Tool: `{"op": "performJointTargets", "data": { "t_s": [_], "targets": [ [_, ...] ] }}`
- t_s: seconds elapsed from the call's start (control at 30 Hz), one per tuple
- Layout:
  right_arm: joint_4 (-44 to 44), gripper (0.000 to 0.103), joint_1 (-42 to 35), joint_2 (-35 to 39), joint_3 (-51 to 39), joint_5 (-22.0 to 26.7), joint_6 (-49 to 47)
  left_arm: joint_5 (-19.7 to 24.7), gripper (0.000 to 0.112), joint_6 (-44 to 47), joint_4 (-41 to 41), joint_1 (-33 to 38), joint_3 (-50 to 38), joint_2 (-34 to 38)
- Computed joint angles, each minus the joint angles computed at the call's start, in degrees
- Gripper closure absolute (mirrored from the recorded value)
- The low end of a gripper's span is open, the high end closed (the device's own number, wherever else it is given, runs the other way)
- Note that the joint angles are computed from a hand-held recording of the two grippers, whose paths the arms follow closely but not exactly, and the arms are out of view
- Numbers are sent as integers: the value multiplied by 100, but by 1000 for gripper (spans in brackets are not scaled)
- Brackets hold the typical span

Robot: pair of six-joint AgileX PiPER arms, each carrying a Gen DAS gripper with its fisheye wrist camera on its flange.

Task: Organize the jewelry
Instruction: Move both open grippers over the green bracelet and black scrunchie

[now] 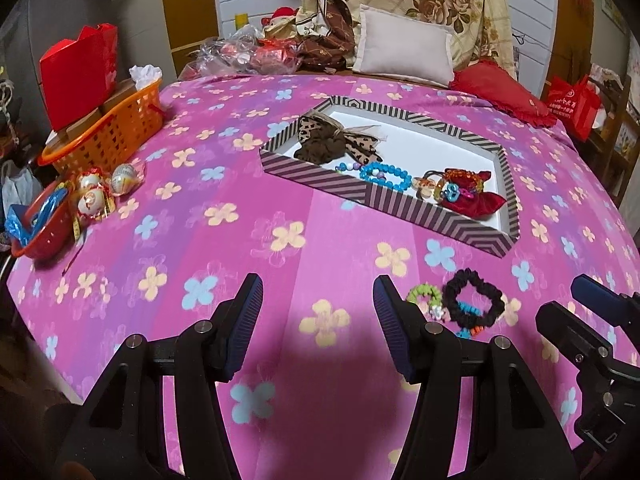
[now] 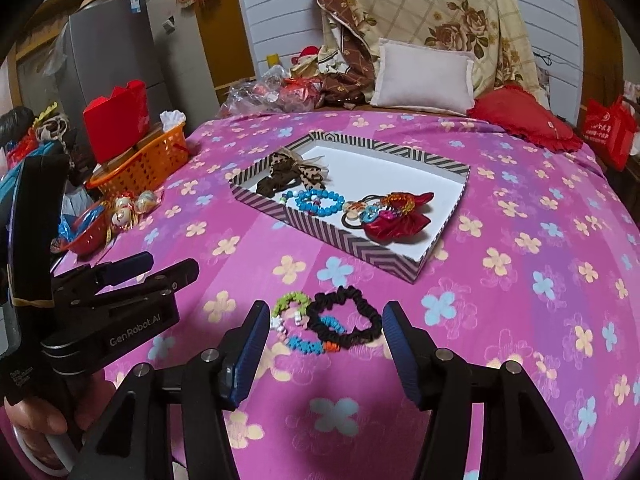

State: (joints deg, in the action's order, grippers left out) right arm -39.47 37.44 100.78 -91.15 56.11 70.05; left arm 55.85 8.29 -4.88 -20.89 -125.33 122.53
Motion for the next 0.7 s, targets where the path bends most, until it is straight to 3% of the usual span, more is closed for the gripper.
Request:
{"op": "performJointTargets", "data": {
  "t_s": [0.7],
  "targets": [
    [47,46,5,-72,233,-27,87,-313,55,15,29,-2,714,-292]
  ]
}}
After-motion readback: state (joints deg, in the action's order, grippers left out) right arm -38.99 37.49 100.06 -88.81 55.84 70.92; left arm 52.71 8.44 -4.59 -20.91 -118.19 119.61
